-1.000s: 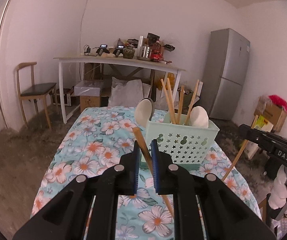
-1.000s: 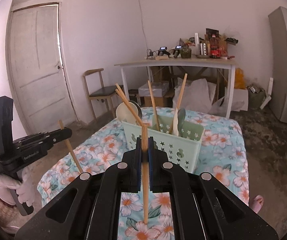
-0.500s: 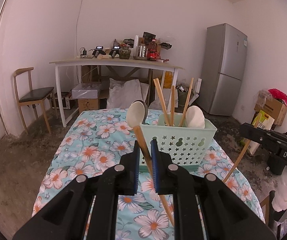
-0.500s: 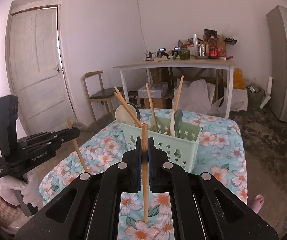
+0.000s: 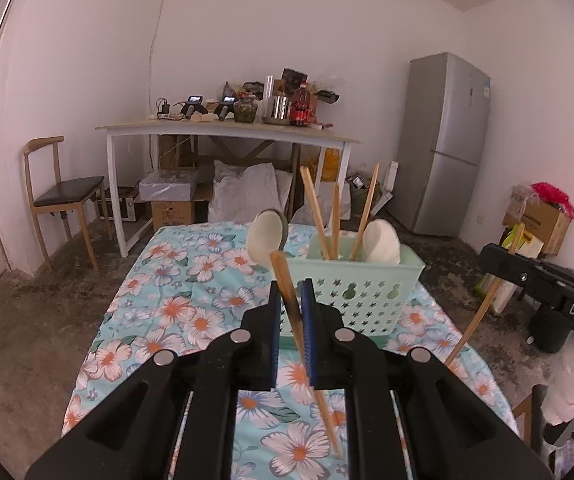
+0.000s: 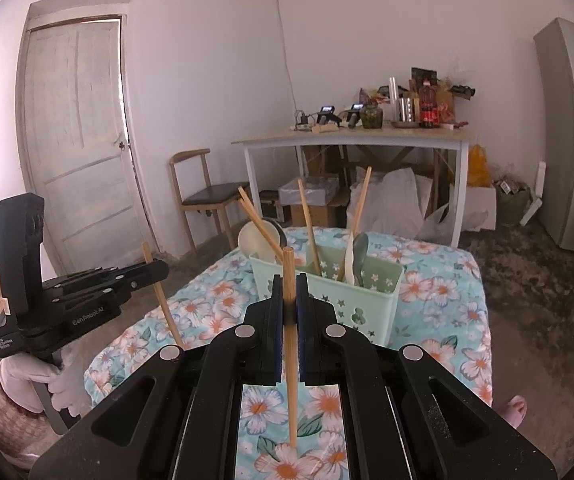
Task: Organize utensils
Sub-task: 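Lift both chopsticks upright over the green holder with both tools, then drop the chopstick into the holder with the left tool while the right tool drops its chopstick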
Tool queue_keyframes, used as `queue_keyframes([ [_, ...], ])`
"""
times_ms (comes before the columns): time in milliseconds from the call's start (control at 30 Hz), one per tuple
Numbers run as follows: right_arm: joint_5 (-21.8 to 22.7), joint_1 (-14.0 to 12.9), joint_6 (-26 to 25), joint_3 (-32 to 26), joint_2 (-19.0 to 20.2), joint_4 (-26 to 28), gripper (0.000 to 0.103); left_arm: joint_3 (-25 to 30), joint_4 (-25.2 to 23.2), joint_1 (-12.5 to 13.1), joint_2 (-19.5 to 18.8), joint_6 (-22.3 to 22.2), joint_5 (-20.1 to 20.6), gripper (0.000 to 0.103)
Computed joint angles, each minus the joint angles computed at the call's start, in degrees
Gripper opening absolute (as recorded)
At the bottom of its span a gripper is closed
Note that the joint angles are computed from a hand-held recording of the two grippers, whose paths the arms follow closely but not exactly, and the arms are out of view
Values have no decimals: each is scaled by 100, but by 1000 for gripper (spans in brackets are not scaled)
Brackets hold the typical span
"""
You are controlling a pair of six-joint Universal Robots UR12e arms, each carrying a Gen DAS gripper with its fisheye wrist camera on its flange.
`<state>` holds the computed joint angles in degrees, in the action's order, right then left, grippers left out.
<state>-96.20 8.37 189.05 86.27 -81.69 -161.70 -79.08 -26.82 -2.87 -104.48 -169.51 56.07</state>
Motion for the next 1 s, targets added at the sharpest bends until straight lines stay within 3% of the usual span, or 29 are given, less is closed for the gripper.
queue_keyframes([
  [233,-137,7,22,90,-85,-269,4,287,333,191,-83,-430,-678,6],
  [400,-122,-50,97,160,-116,-375,4,762,909,366,-339,-1433,-1493,6],
  [533,26,-130,216,216,-123,-466,4,1249,1821,399,-653,-2453,-1813,6],
  [667,205,-201,280,259,-121,-584,4,1659,2311,281,-906,-2892,-1591,6],
  [800,408,-268,297,276,-103,-687,4,1994,2302,133,-1116,-3046,-1410,6],
  [1000,692,-399,407,367,-126,-849,4,2219,2119,-188,-1336,-2655,-921,6],
])
